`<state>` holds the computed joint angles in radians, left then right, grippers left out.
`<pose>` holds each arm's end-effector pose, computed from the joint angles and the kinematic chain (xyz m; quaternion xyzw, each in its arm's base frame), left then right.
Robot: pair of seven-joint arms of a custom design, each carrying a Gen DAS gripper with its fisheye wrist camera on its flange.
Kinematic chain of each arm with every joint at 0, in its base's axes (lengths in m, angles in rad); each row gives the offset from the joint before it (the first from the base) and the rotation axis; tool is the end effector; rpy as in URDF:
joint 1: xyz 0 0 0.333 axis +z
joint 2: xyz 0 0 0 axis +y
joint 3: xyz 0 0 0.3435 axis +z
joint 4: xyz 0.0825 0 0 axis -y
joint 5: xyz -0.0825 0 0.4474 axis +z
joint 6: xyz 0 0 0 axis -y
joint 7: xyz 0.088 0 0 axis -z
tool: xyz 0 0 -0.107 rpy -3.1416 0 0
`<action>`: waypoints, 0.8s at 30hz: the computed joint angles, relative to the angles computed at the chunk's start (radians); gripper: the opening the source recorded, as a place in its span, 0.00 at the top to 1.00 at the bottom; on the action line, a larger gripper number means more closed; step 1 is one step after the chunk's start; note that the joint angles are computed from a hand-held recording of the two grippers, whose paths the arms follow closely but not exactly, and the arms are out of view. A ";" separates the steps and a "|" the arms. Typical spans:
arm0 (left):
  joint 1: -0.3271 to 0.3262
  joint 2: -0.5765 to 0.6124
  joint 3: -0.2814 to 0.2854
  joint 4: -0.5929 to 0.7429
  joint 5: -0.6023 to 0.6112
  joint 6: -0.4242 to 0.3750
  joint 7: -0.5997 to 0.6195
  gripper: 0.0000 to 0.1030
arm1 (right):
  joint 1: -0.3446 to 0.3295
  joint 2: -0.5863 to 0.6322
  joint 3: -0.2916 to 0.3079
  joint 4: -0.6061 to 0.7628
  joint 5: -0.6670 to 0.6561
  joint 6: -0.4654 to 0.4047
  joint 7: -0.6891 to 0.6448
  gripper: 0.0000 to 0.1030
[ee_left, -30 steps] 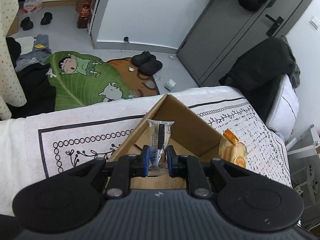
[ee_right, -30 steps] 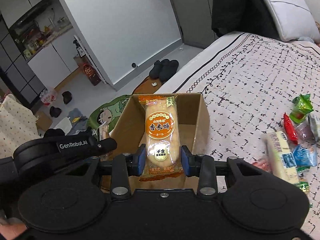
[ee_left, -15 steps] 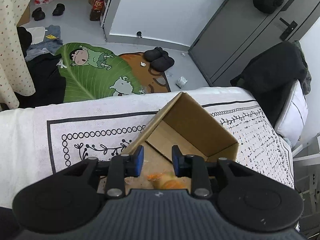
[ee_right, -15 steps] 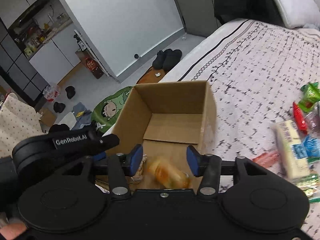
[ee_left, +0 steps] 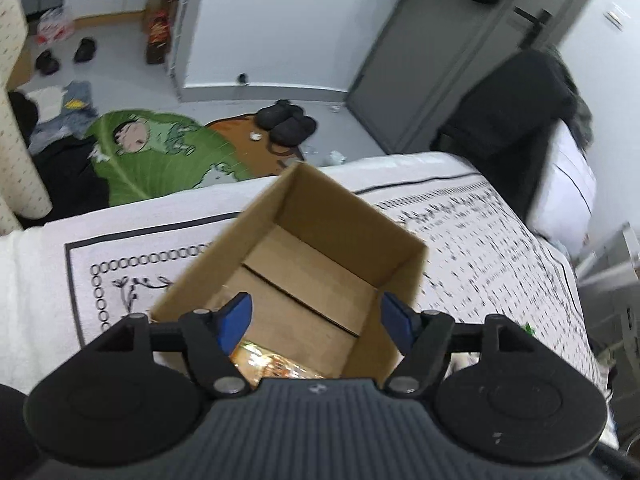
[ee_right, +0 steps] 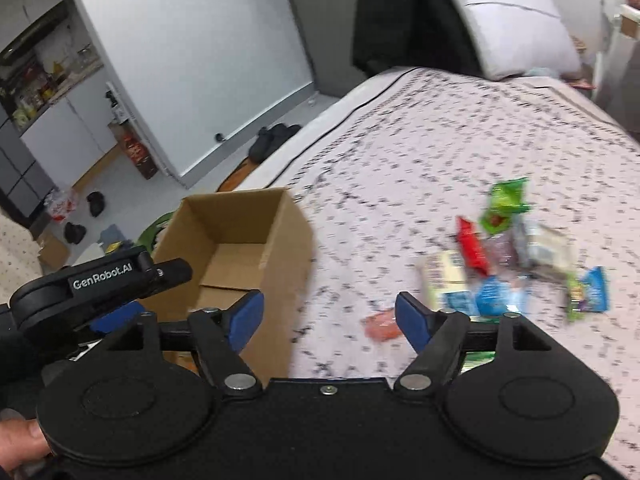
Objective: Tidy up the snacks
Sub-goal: 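Grasp the blueberry cake bar with the left tool while the right tool grasps the green biscuit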
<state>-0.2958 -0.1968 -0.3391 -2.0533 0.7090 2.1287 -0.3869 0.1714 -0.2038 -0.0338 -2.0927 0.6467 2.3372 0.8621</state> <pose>0.4814 -0.3332 0.5649 -0.8945 0.2576 -0.2709 0.2452 0.5820 0.0891 0.5693 -0.8054 0.4810 -0.0524 0.3424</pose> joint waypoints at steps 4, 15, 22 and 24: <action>-0.013 0.043 -0.007 0.040 0.023 -0.002 0.048 0.26 | -0.018 -0.007 -0.014 -0.009 -0.013 0.017 -0.004 0.23; -0.042 0.094 0.010 0.073 0.030 0.096 0.133 0.20 | -0.075 0.016 -0.045 0.008 -0.053 0.024 -0.006 0.07; -0.054 0.138 0.021 0.104 0.017 0.166 0.215 0.20 | -0.107 0.063 -0.054 0.035 -0.059 0.016 -0.048 0.07; -0.057 0.153 0.025 0.119 0.002 0.168 0.241 0.20 | -0.115 0.081 -0.057 0.039 -0.037 0.020 -0.051 0.07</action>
<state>-0.3530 -0.0435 -0.3136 -1.9342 0.7107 2.2964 -0.1457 0.0564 -0.1226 -0.0906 -2.0540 0.6099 2.3575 0.8106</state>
